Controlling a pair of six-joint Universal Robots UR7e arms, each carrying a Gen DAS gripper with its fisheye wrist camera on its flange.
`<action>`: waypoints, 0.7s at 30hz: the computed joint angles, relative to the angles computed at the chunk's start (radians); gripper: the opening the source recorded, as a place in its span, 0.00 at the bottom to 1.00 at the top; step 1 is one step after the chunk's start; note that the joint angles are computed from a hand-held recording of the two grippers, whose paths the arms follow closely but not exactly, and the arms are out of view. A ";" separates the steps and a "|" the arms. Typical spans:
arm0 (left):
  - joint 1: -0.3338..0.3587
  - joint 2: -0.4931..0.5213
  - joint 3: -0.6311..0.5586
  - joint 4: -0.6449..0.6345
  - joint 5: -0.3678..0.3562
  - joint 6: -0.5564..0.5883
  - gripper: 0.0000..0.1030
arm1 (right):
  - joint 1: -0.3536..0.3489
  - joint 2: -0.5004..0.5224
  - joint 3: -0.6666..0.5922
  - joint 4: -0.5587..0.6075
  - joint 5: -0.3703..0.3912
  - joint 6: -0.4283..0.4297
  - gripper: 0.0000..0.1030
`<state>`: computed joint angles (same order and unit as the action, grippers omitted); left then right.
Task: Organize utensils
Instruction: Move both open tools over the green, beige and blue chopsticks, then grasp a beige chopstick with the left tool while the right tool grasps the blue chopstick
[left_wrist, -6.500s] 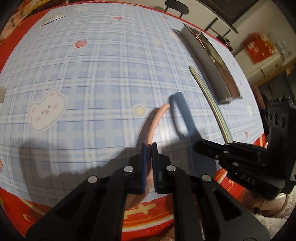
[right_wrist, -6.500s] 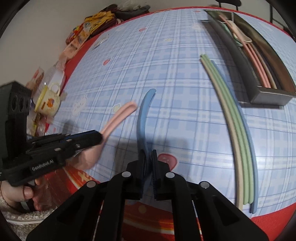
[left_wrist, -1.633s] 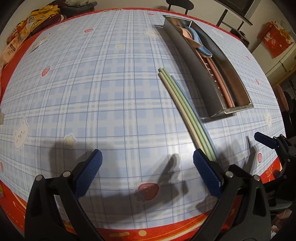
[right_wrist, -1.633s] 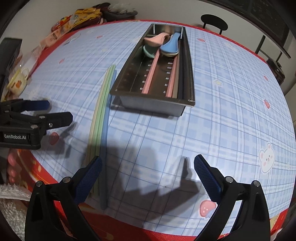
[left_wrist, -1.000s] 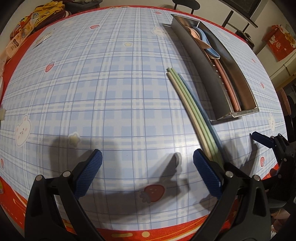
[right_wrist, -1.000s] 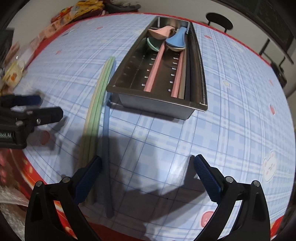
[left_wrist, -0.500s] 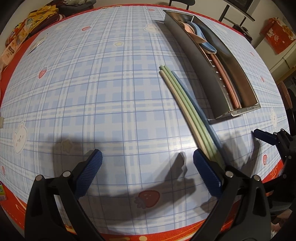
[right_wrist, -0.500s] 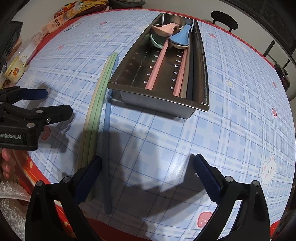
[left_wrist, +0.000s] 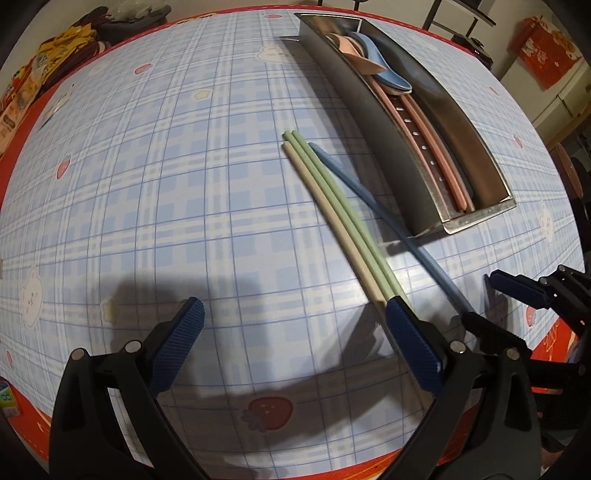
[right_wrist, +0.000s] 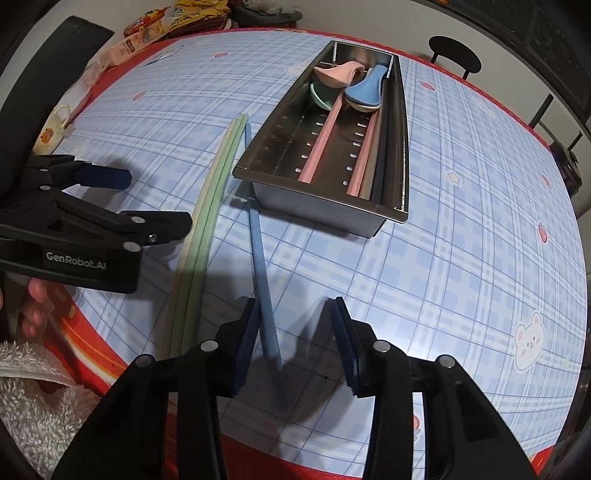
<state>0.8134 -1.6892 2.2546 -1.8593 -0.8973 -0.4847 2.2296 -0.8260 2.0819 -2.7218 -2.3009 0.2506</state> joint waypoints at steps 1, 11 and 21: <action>-0.002 0.004 0.003 -0.006 0.005 0.004 0.94 | 0.000 0.001 0.000 -0.002 0.002 0.000 0.39; -0.017 0.048 0.005 -0.033 0.010 -0.021 0.95 | 0.000 0.005 -0.002 -0.005 0.001 -0.002 0.39; -0.012 0.060 0.004 -0.036 0.005 -0.020 0.96 | -0.001 0.004 -0.001 -0.006 0.001 -0.004 0.40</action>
